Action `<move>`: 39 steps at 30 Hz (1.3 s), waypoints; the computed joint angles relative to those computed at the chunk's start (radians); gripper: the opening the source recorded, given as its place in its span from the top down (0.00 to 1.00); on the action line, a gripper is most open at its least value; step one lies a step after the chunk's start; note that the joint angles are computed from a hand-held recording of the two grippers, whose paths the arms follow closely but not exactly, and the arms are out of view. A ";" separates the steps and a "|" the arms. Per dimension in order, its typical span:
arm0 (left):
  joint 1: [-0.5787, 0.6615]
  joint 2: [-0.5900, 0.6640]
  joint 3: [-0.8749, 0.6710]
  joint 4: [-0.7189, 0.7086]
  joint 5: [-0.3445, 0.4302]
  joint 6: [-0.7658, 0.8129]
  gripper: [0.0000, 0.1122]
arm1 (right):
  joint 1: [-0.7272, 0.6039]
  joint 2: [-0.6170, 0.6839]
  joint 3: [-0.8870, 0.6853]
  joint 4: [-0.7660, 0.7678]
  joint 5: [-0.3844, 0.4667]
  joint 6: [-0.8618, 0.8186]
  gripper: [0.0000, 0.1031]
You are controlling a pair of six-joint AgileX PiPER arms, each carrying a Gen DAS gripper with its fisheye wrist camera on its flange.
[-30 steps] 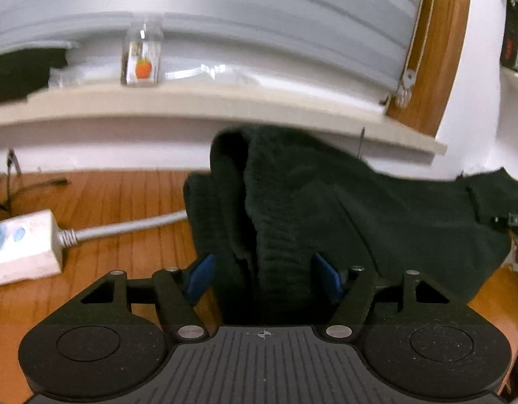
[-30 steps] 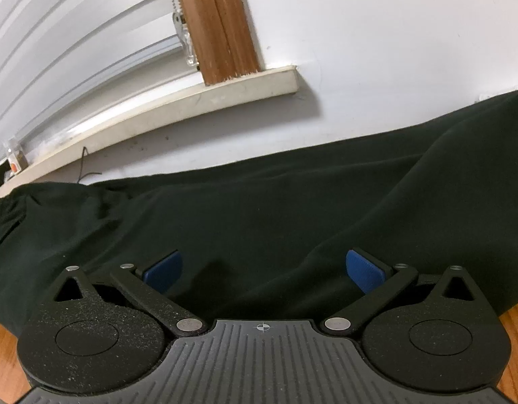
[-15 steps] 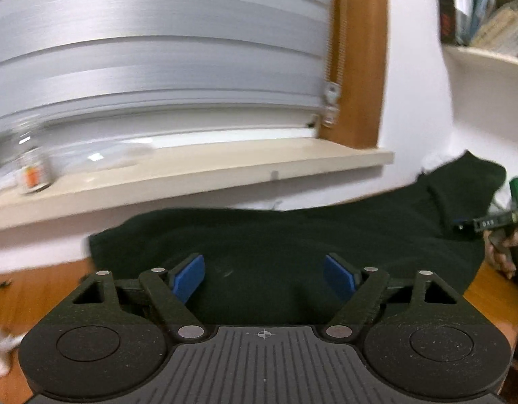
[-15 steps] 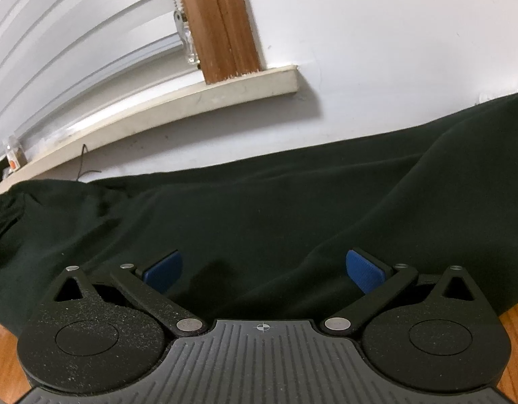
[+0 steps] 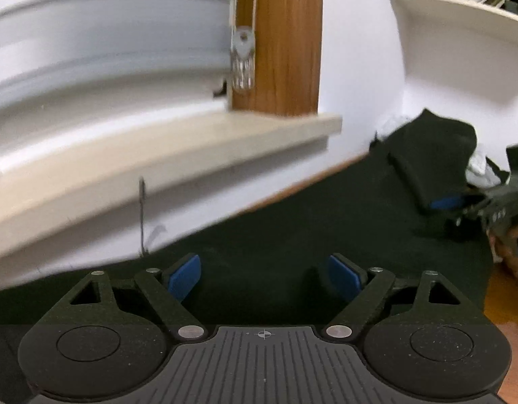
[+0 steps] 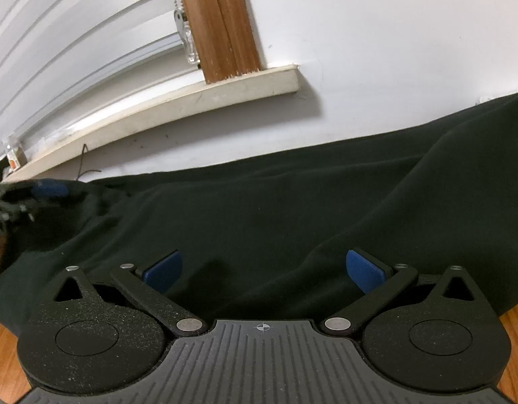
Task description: Fold clothes
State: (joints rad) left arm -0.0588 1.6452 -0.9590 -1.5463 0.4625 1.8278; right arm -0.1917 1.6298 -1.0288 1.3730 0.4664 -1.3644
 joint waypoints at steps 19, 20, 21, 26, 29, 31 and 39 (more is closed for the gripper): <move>0.050 0.033 0.018 -0.002 0.043 0.000 0.20 | 0.128 0.022 -0.124 -0.085 -0.046 -0.193 0.03; 0.051 0.033 0.018 -0.001 0.044 -0.001 0.20 | 0.140 0.060 -0.193 -0.185 -0.017 -0.114 0.08; 0.052 0.033 0.018 0.001 0.046 -0.003 0.20 | 0.153 0.121 -0.289 -0.285 0.030 -0.014 0.15; 0.059 0.035 0.011 0.008 0.056 -0.018 0.20 | 0.207 0.407 -0.789 -0.709 0.299 0.456 0.31; 0.059 0.034 0.011 0.009 0.057 -0.018 0.20 | 0.211 0.545 -1.047 -0.781 0.463 0.532 0.30; 0.058 0.033 0.014 0.003 0.055 -0.008 0.19 | 0.216 0.593 -1.140 -0.810 0.521 0.554 0.30; 0.081 0.015 0.050 -0.092 0.093 0.092 0.19 | 0.217 0.727 -1.396 -0.817 0.719 0.587 0.79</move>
